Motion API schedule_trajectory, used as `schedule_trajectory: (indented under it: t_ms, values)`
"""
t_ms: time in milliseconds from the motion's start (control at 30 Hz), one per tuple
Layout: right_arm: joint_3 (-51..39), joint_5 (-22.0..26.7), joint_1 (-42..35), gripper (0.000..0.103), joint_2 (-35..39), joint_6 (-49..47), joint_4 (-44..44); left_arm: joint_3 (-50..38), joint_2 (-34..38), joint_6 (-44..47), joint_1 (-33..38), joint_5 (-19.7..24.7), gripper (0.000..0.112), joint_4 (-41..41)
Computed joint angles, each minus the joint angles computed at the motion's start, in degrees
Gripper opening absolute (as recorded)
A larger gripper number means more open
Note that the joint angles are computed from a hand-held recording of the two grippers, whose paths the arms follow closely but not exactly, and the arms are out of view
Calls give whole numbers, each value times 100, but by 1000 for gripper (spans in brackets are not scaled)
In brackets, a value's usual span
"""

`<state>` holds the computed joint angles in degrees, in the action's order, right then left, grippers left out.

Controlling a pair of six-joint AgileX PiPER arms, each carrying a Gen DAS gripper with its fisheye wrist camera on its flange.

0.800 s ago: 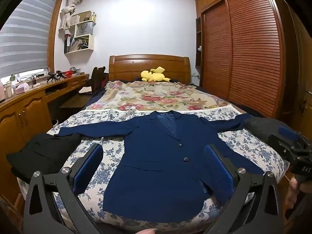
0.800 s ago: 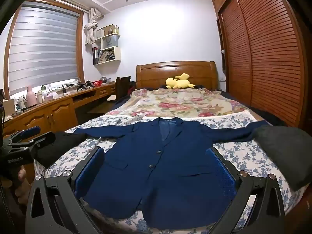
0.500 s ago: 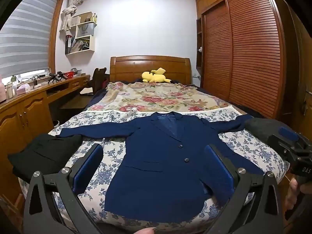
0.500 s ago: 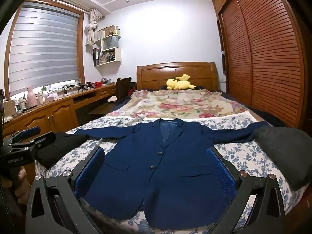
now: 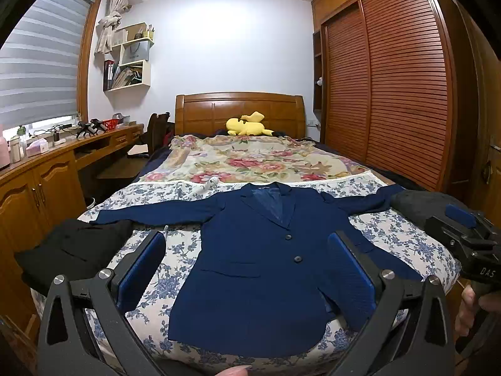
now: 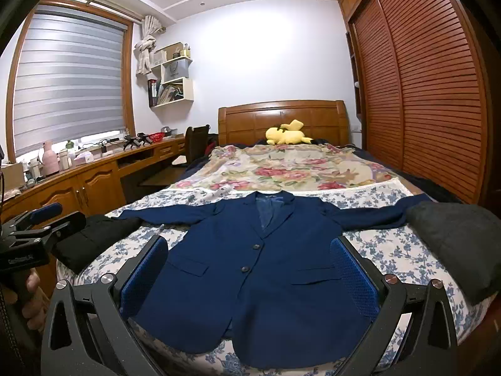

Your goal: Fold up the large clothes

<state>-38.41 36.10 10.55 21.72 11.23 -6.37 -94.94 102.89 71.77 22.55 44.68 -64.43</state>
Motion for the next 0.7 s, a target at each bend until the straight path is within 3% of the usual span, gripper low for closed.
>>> schedule_trajectory:
  t_ms: [700]
  values:
    - [9, -42, -322, 103, -7, -460, 510, 77, -32, 97, 5, -29, 103, -74]
